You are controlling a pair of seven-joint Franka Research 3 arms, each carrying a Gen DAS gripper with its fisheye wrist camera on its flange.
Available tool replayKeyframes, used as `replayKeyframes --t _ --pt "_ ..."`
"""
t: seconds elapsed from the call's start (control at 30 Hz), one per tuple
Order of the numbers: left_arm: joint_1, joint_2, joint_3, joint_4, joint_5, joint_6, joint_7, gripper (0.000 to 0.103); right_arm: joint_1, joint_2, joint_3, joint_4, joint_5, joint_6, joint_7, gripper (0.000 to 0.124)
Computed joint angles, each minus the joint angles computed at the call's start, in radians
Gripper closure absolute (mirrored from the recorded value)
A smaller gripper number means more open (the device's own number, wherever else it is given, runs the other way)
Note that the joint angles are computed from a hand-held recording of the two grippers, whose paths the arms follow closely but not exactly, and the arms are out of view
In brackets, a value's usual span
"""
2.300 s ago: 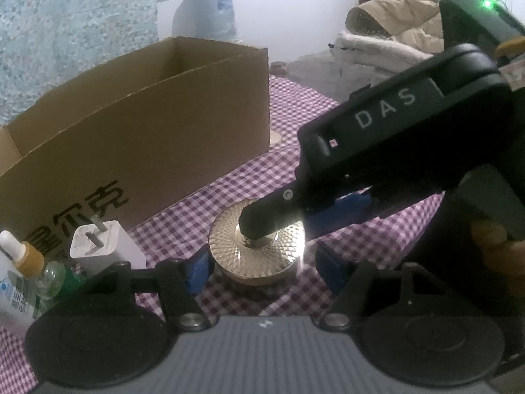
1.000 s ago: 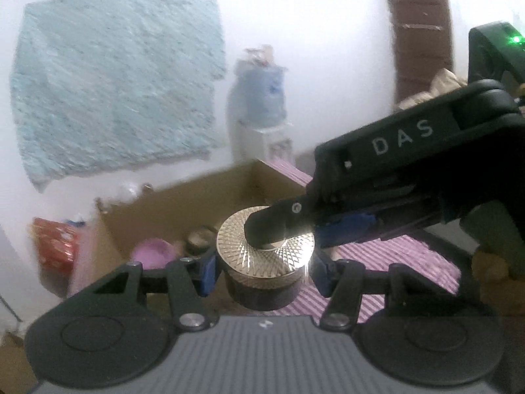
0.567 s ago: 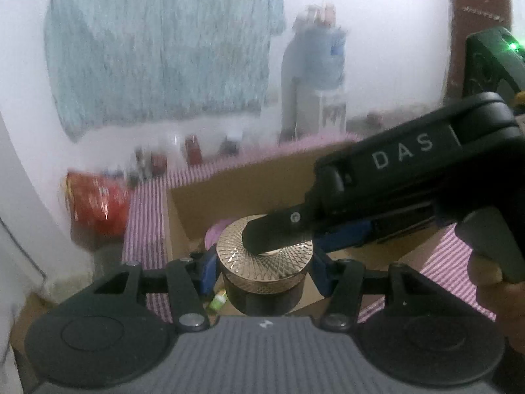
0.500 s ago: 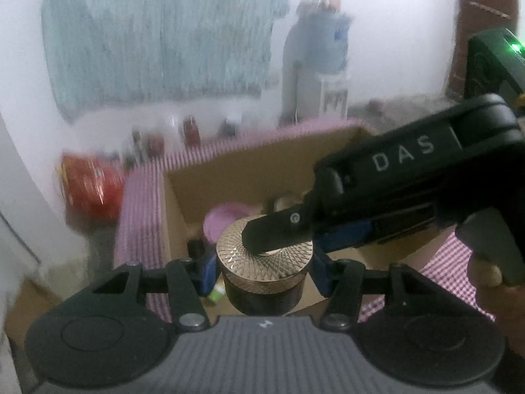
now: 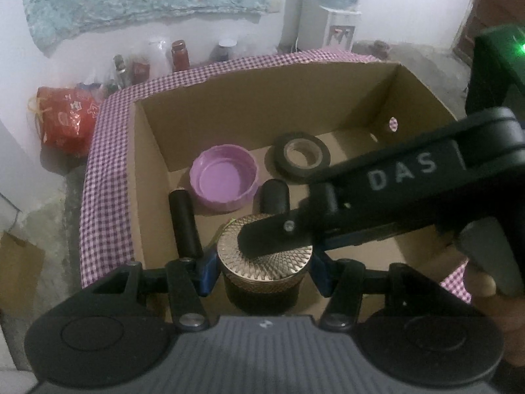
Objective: Organize rigid objects
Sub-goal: 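Lower the jar into the box, open and withdraw the right gripper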
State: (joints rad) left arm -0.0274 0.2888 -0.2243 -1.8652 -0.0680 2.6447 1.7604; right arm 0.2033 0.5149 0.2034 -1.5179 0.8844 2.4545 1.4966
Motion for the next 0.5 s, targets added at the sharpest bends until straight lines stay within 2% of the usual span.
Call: replayKeyframes --t 0.37,0.5 --pt "-0.014 0.027 0.001 0.043 0.041 -0.031 -0.021 0.044 -0.001 0.011 -0.011 0.008 -0.037 -0.003 0.015 0.074" --pt "-0.025 0.016 0.01 0.025 0.072 0.005 -0.038 0.044 -0.012 0.004 -0.005 -0.006 -0.02 -0.002 0.006 0.074"
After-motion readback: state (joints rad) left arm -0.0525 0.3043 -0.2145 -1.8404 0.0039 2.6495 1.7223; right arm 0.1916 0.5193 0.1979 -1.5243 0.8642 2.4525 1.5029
